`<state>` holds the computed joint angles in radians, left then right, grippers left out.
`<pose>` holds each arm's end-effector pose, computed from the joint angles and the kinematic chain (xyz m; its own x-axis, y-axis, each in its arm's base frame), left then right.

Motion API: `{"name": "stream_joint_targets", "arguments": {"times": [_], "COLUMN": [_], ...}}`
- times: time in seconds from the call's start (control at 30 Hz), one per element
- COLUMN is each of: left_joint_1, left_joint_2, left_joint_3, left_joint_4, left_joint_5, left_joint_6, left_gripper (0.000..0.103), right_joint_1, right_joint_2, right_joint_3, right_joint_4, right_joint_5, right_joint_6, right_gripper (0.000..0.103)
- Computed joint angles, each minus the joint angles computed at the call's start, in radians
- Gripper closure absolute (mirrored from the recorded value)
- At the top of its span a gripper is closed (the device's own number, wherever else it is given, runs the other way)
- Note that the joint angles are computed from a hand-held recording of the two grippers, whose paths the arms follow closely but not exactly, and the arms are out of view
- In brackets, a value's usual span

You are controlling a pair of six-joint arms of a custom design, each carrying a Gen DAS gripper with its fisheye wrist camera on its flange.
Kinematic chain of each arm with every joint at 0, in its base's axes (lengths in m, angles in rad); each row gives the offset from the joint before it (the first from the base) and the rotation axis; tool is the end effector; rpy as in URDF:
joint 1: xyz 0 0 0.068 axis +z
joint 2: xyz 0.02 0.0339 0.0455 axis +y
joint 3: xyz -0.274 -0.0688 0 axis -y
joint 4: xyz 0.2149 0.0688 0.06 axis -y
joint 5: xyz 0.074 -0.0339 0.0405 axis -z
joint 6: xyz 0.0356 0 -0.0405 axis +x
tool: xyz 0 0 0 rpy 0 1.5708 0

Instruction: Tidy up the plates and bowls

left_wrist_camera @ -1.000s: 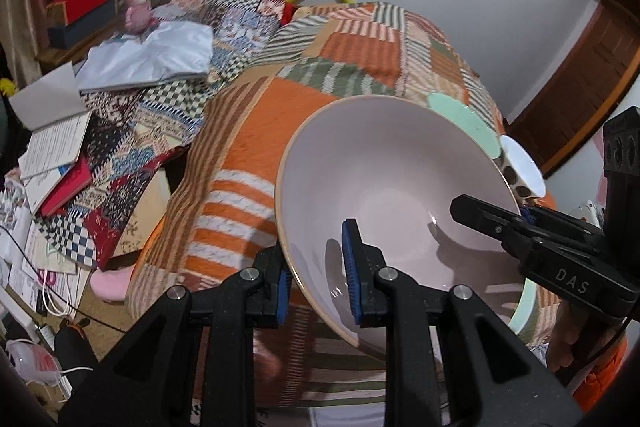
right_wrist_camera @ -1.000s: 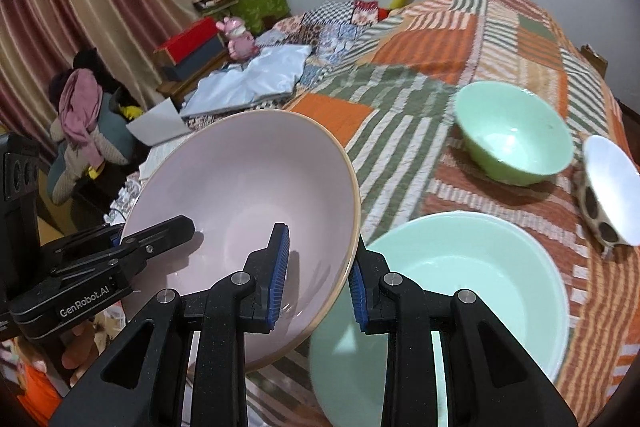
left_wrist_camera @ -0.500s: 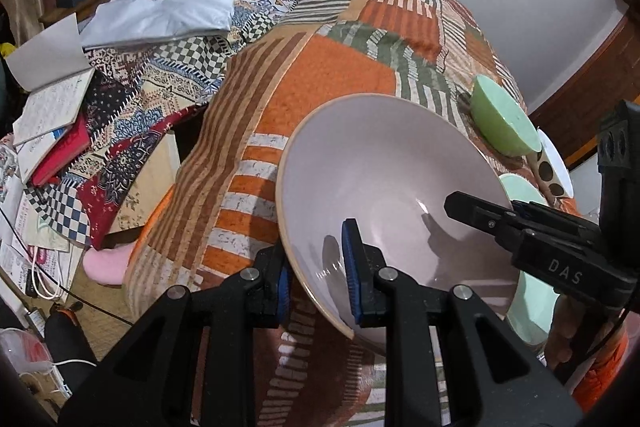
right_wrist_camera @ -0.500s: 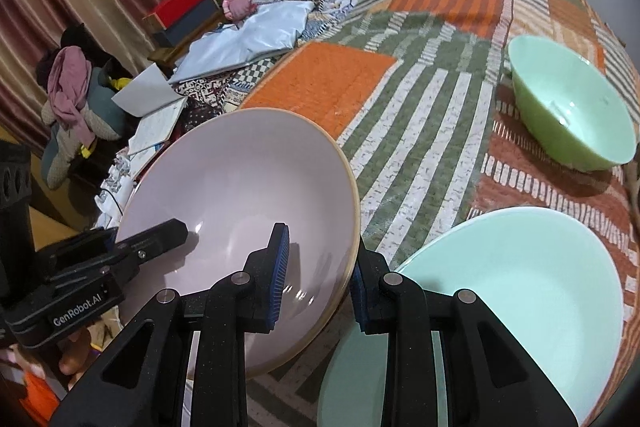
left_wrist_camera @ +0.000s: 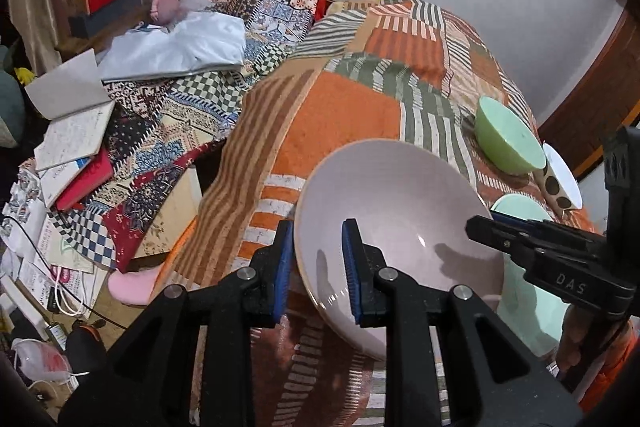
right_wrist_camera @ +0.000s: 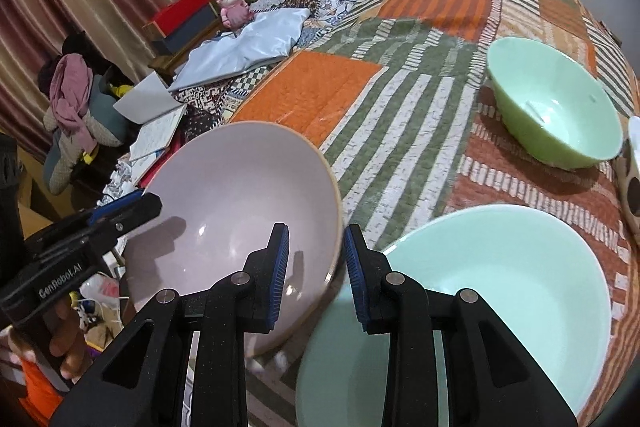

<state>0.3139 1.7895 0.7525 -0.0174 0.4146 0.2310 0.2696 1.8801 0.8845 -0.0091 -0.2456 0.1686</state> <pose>0.2832 0.0769 0.1338 -0.8265 -0.0480 -0.5608 0.0984 0.9687 -0.2279 0.3147 0.0959 0.1352 -0.8664 -0.0706 -0.4943 -0.2421 0.9252 0.2923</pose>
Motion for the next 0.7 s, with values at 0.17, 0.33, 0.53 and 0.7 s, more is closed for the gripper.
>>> {"name": "stream_joint_targets", "arguments": {"times": [0.17, 0.33, 0.53, 0.7], "left_joint_1": [-0.013, -0.052, -0.153, -0.265], "left_joint_2": [-0.058, -0.157, -0.22, -0.215], "left_joint_3": [-0.011, -0.034, -0.019, 0.019], "left_joint_4": [-0.019, -0.02, -0.03, -0.029], "left_joint_5": [-0.008, -0.023, -0.057, -0.107], "left_joint_6": [-0.014, -0.035, -0.078, -0.119], "left_gripper": [0.08, 0.058, 0.048, 0.038], "right_joint_1": [-0.042, -0.091, -0.168, -0.25], "right_joint_2": [-0.057, -0.137, -0.221, -0.233], "right_joint_3": [-0.035, -0.071, -0.103, -0.1], "right_joint_4": [0.005, 0.01, 0.028, 0.032], "right_joint_5": [-0.017, -0.024, -0.022, -0.029], "right_joint_6": [-0.016, -0.041, -0.077, -0.106], "right_gripper": [0.076, 0.073, 0.06, 0.06]}}
